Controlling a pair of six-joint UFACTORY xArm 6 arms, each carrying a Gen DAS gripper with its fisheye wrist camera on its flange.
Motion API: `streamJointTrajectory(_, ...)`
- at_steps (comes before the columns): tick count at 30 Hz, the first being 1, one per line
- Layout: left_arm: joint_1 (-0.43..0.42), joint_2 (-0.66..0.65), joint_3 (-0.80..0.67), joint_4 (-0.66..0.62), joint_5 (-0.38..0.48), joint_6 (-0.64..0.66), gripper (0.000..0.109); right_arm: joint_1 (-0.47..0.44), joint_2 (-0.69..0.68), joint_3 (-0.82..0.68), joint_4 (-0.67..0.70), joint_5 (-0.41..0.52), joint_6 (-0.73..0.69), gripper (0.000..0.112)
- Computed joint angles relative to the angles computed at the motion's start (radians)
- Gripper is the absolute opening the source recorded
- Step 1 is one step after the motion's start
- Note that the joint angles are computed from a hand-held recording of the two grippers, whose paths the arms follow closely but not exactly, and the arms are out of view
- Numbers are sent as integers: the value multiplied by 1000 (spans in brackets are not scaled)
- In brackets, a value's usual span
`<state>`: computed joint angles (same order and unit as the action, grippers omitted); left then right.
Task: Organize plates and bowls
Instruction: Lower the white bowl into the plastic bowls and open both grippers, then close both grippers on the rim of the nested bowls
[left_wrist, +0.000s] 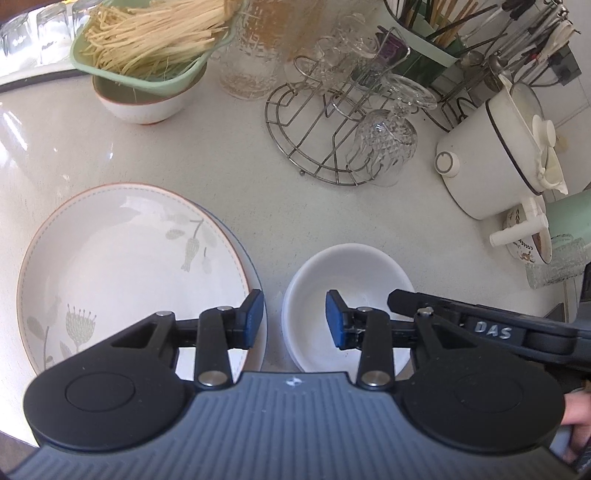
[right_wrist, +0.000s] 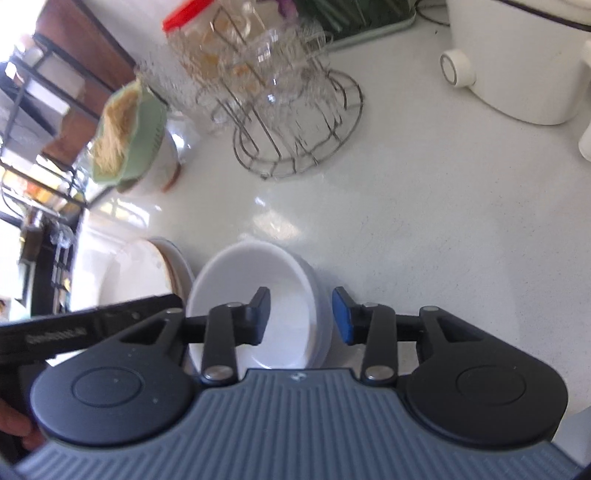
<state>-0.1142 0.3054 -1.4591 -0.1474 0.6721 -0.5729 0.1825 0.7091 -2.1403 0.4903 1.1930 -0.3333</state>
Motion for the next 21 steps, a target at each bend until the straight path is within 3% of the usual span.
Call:
streamJointTrajectory(5,2,-7,15,-29,-7,-6,42,-3,68,-83,3,65,37,37)
streamJointTrajectory(12,3,-12,16,-16,3,-26,42,-5,125,-153,-3,137,83,20)
streamJointTrajectory(16,4,2,-13,-11,31,-39,42,7,105,-120,-24,104,57,12)
streamJointTrajectory(21,-2,18,-42,-24,21,-3,47,-1,102,-117,-35,86,63,11)
